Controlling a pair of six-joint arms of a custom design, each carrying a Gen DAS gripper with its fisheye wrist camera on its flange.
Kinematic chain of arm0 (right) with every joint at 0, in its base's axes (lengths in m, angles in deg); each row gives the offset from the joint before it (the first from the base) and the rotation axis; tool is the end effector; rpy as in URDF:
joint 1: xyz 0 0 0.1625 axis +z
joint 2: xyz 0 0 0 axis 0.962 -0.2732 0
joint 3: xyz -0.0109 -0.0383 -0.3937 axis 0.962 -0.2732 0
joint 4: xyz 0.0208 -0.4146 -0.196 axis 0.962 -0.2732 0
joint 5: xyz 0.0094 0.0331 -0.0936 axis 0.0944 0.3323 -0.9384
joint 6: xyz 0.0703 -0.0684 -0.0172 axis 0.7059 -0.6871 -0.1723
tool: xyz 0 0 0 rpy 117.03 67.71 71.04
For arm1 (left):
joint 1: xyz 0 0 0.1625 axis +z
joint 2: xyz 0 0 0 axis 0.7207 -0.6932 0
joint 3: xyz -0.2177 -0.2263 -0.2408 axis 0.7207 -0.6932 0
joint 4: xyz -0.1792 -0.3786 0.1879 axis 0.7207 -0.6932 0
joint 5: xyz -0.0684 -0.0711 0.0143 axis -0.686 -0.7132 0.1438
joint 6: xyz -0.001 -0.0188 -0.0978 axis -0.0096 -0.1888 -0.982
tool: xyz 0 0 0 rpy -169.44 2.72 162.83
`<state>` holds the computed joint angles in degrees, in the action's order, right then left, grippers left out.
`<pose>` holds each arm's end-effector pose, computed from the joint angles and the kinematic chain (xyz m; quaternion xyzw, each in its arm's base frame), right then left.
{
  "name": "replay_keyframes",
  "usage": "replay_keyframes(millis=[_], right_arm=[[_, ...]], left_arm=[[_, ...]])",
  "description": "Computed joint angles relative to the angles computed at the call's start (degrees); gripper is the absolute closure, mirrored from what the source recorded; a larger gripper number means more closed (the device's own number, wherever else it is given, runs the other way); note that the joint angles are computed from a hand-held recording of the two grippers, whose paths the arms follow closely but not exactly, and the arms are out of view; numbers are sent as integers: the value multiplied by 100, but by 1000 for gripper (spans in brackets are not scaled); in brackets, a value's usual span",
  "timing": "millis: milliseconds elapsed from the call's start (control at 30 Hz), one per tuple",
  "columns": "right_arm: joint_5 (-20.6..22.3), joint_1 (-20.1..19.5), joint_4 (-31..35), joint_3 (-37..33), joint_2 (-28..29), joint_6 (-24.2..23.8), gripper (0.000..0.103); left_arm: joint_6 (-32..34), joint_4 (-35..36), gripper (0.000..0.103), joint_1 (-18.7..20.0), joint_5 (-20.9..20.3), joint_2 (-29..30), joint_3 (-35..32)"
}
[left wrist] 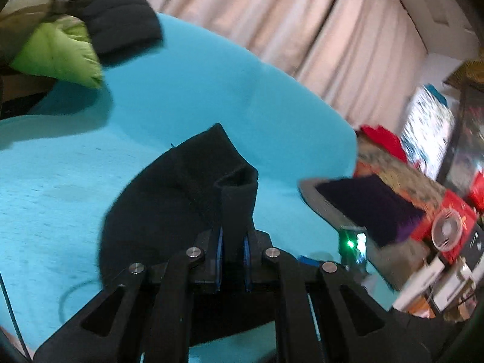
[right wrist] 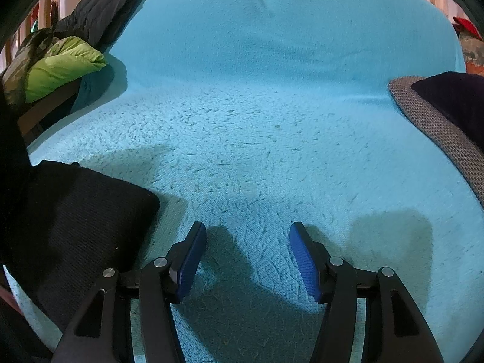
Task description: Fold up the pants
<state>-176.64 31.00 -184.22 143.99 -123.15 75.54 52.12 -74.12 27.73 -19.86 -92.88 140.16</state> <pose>0.2335 -0.6714 0.1352 -0.0213 -0.8148 0.4050 0.4142 -0.1073 -0.7702 0.3018 -0.3733 -0.8716 0.3079 0.0792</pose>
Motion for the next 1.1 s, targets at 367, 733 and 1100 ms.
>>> replay_keyframes(millis=[367, 733, 1100], right_arm=[[517, -91, 0, 264, -245, 263, 38], [774, -135, -106, 427, -368, 425, 38], [828, -151, -118, 450, -387, 448, 38]], left_arm=[[632, 693, 95, -332, 406, 13, 222], [1084, 1722, 95, -459, 976, 317, -110], [1014, 3319, 80, -261, 492, 583, -924]])
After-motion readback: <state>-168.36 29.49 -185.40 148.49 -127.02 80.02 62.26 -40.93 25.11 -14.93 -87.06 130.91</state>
